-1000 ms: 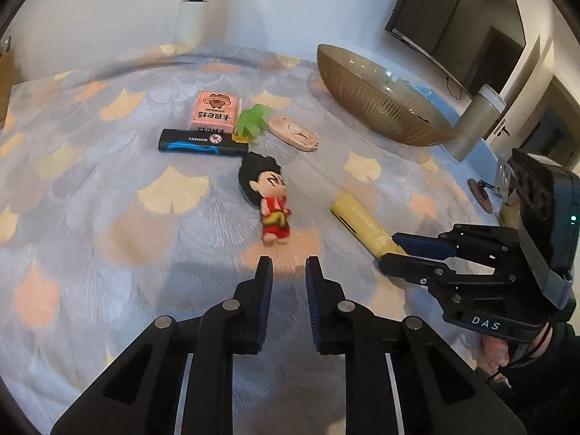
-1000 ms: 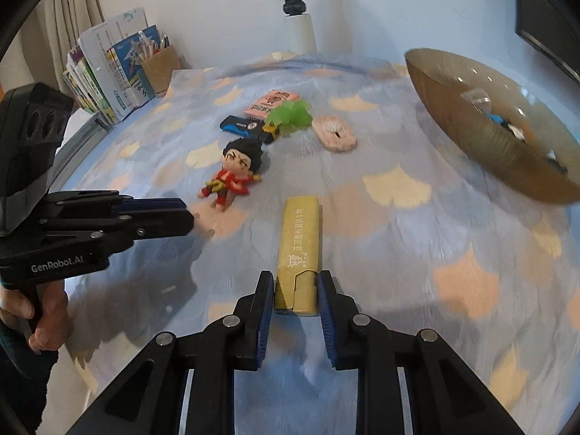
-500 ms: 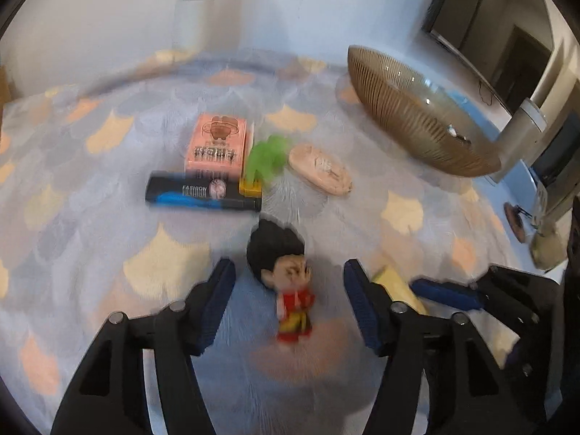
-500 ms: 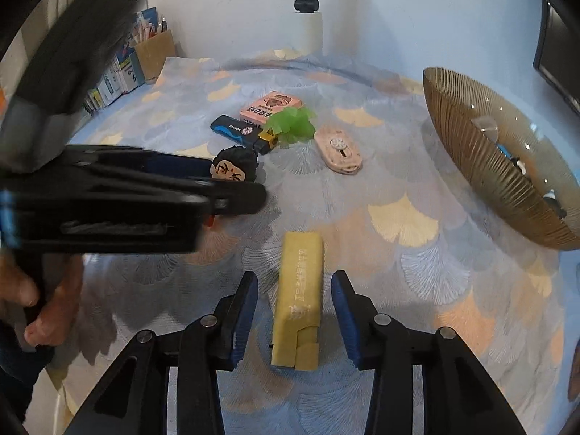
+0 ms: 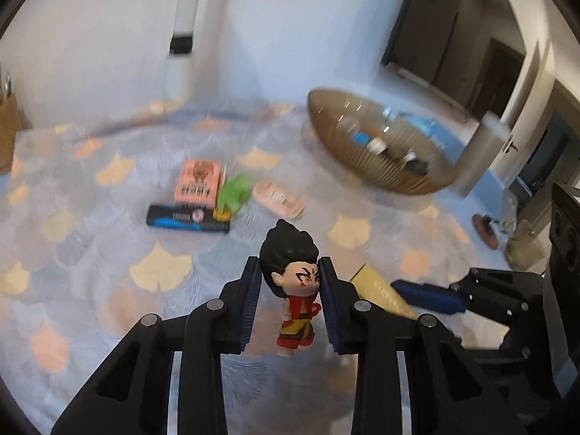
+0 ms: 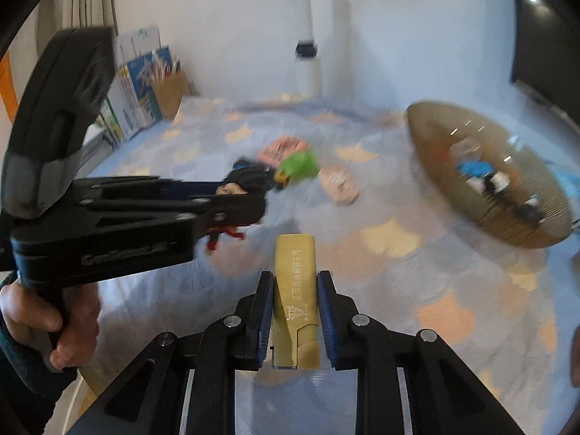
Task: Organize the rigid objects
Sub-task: 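Carry the figurine and yellow stick over the bowl and open both tools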
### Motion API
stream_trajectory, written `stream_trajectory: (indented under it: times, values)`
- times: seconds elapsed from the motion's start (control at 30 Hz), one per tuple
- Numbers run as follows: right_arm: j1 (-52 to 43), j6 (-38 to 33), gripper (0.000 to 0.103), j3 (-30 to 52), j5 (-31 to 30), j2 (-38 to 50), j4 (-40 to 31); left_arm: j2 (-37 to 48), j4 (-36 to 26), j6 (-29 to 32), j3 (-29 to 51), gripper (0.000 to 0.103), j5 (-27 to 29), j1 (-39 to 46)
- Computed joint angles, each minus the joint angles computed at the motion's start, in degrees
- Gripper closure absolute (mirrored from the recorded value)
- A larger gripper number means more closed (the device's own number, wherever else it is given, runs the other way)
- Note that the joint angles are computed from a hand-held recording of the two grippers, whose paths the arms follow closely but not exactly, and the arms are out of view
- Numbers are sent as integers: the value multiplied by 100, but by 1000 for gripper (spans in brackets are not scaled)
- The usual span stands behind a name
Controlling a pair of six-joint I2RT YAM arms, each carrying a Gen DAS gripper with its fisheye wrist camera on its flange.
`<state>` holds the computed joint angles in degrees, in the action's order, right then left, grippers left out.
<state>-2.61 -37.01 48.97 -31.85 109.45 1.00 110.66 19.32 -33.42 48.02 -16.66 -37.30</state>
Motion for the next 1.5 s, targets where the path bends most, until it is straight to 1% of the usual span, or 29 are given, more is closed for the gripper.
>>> stream_trajectory:
  times: [0.07,0.13,0.27,0.37,0.43,0.53,0.63,0.67,0.73,0.87,0.9,0.93,1.07,1.2,1.27,1.3,1.33,1.37,1.4,1.43,1.47,1.5]
  values:
    - [-152,-6,80,-57,-64,-192,-1,-263,-114,41,-26,74,-293,-199]
    - [-376,23,80,-66,-154,-339,-73,-434,-226,43,-4,74,-411,-325]
    - [-934,115,80,231,-447,-557,-395,-690,-547,185,246,74,-689,-520]
    - [-1293,424,80,816,-496,-614,-554,-744,-713,416,669,75,-754,-517]
    - [-1469,782,80,1515,-518,-437,-807,-629,-833,569,1127,74,-720,-435]
    - [-1650,1357,80,2681,-622,-4,-1267,-277,-1058,761,2073,75,-553,-238]
    - [-1648,1804,80,3565,-298,428,-1360,206,-1258,903,2954,74,-394,-122]
    - [-1618,1884,80,3891,-185,654,-1498,535,-1412,914,3381,74,-277,-46]
    - [-1539,1998,80,4741,-40,1301,-2019,1102,-1721,831,4037,74,-98,67]
    - [-1430,2130,80,6215,300,2501,-2992,2066,-2171,584,4997,74,440,284]
    - [-1412,2161,80,6417,434,2694,-3083,2314,-2309,555,5265,74,527,321]
    - [-1411,2147,80,6401,541,2781,-3006,2452,-2384,544,5416,74,573,332]
    - [-1363,2136,80,7065,786,3342,-3231,3207,-2827,507,6343,74,797,380]
    - [-1275,2174,80,8183,1153,4045,-3629,3663,-3149,549,7018,74,872,393]
    - [-1216,2225,80,8916,1301,4474,-3929,3906,-3334,625,7442,73,848,418]
    - [-1207,2248,80,9402,1292,4739,-4155,3983,-3388,673,7600,70,808,423]
    - [-1217,2285,80,9743,1246,4910,-4276,4060,-3508,727,7815,54,709,410]
    - [-1230,2323,79,9796,1216,4919,-4249,4023,-3561,773,7848,40,543,382]
    - [-1253,2352,79,9622,1161,4791,-4133,3881,-3471,801,7671,34,396,359]
    - [-1286,2385,79,9195,1067,4523,-3900,3612,-3167,826,7229,28,295,344]
    - [-1316,2419,78,8790,994,4270,-3672,3226,-2750,841,6605,28,266,327]
    - [-1356,2433,77,8193,898,3901,-3359,2999,-2570,846,6268,28,295,334]
